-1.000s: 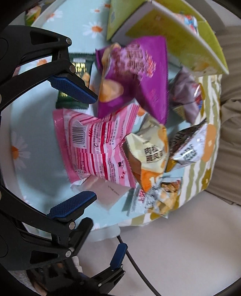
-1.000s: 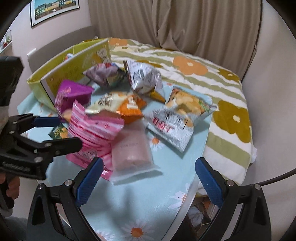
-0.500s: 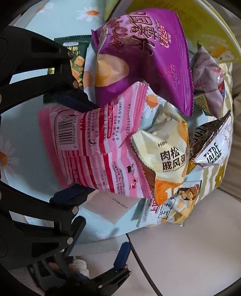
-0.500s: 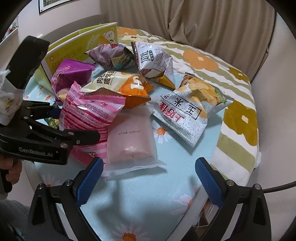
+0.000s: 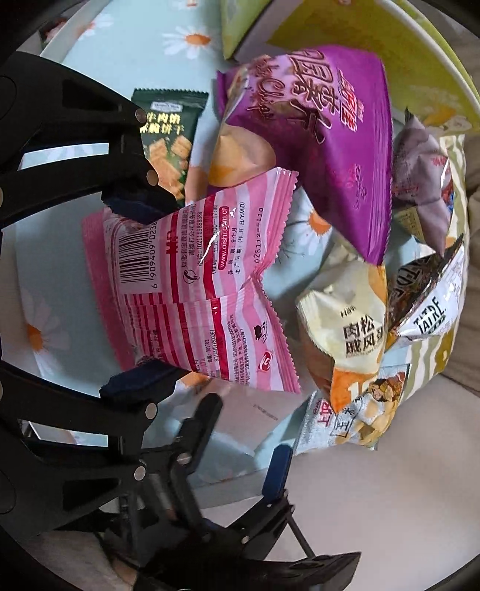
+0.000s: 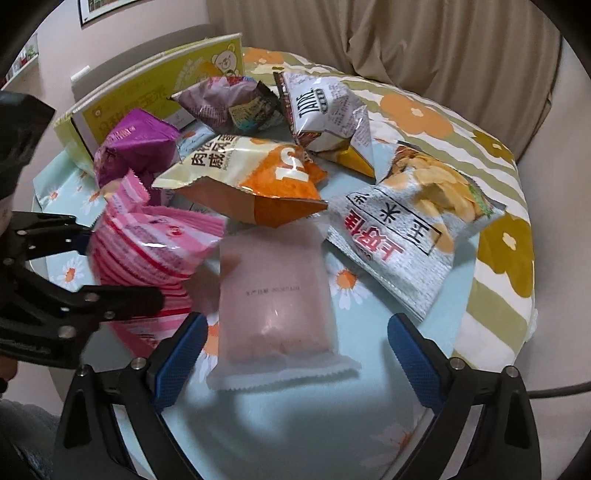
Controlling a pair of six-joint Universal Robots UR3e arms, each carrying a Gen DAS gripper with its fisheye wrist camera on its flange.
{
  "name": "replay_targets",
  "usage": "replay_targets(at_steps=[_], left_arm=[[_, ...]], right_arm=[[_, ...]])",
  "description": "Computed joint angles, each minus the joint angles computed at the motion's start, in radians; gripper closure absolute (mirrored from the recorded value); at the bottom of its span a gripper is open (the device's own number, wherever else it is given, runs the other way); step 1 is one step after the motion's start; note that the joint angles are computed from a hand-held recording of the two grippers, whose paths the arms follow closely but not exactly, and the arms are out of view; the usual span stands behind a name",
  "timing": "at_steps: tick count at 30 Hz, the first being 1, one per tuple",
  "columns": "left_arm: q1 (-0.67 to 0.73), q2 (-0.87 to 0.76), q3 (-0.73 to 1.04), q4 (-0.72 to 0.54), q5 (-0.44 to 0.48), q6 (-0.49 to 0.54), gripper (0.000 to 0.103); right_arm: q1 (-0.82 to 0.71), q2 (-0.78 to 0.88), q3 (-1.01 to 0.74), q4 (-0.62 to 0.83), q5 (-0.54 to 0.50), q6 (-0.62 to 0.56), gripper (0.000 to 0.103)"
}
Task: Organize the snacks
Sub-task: 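Grasp the pink striped bag with the left tool while the right tool grasps the pale pink pouch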
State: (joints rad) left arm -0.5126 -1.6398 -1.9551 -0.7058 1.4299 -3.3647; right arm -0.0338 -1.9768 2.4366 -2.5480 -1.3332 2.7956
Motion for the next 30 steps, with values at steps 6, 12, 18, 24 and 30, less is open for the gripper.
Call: replay_targets(at_steps=[6, 12, 18, 24, 30], left_arm=[[-0.001, 0.023, -0.004, -0.004, 0.015, -0.003, 0.041], [-0.01, 0.068, -0.011, -0.028, 0.029, -0.01, 0.041], [-0.028, 0.088, 0.01, -0.048, 0.039, -0.029, 0.041], [-0.04, 0.167, 0.008, -0.084, 0.035, -0.049, 0.041], [-0.047, 0.287, 0.007, -0.139, 0.038, -0.06, 0.041]], right_arm=[[0.05, 0.117, -0.043, -0.045, -0.013, 0.002, 0.024], [0.138, 0.241, -0.117, -0.099, -0.065, 0.039, 0.04], [0.156, 0.221, -0.112, -0.087, -0.095, 0.091, 0.045], [0.132, 0.046, -0.082, 0.046, -0.086, 0.134, 0.045], [0.135, -0.14, -0.109, 0.205, -0.096, 0.176, 0.045]])
